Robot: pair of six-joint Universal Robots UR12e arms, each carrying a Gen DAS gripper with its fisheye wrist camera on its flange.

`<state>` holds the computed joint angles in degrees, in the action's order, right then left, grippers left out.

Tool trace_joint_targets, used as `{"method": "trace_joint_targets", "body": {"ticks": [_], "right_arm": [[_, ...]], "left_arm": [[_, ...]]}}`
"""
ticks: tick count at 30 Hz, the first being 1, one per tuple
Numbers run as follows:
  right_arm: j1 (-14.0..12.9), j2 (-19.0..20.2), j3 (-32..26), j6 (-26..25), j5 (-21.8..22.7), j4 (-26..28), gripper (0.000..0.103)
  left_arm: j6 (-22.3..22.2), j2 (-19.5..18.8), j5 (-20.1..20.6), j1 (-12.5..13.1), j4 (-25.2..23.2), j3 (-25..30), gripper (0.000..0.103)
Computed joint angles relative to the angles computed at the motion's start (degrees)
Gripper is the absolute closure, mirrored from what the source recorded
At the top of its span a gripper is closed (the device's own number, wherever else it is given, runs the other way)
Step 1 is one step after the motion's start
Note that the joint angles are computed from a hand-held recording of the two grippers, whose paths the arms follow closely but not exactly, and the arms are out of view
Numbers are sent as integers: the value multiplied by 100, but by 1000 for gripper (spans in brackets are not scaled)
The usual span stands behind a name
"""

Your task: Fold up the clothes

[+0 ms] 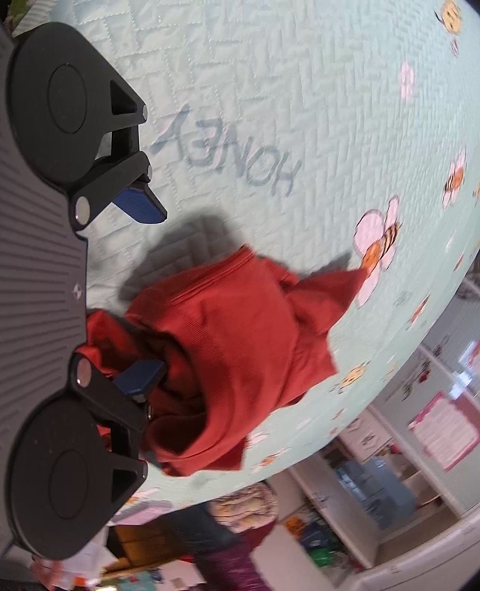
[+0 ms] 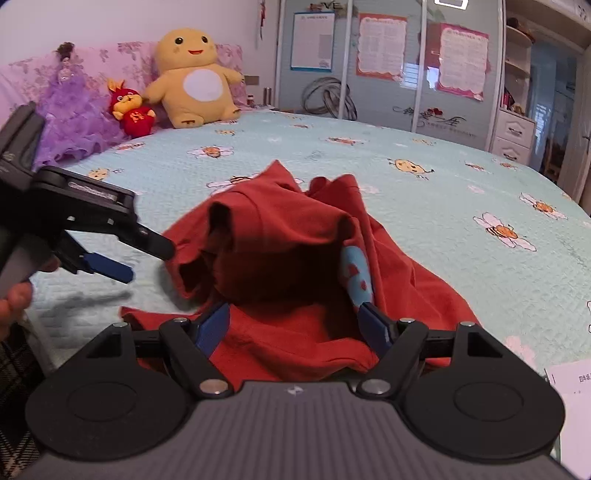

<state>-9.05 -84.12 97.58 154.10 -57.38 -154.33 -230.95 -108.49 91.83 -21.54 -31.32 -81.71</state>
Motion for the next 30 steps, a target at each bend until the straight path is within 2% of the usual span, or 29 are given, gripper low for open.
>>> {"method": "trace_joint_targets", "body": {"ticks": [6,9,12,14,18,19,21,23,24,25,26,27,28,29,30], "right_arm": [[141,327,-269,-249,-18,-341,26],[267,512,-365,-419,-291,-778,23],[381,654,-438,-752,-689,-941,21],[421,683,-432,-811,-964,-945,21],[272,575,-344,-563,-675,-730,21],[245,556,-325,-530,-639,-687,21],[246,550,-298,-583,-752,-659,21],[284,568,-302,-603,-1005,-663,21],[295,579,-312,-558,-1091,-653,21],[289,587,-334,-448,-1102,-603,21],[270,590,-354,-335,-1071,-528,21],[249,593,-368,-222,-1041,-461,21],[222,593,-367,-111,-1015,-413,21],[196,594,-366,0,-988,-365,21],[170,595,-365,111,-961,-317,22]], "left_arm": [[-143,-11,41,61,190,-38,19],[-22,-43,-73,81,91,11,19],[-119,-91,-410,148,36,18,19],[-372,-133,-581,203,111,-7,19],[-614,-222,-725,270,392,-16,17],[-700,-261,-875,306,506,-10,17],[-904,-342,-1178,378,751,2,17],[-1340,-421,-1549,457,1190,-53,19],[-1487,-457,-1720,480,1410,-70,28],[-1616,-493,-1868,498,1621,-81,41],[-1628,-507,-1927,491,1757,-78,47],[-1623,-520,-1971,481,1882,-70,59],[-1527,-515,-1947,459,1936,-48,81],[-1425,-502,-1913,436,1980,-22,89],[-1355,-478,-1859,413,2046,-12,92]]}}
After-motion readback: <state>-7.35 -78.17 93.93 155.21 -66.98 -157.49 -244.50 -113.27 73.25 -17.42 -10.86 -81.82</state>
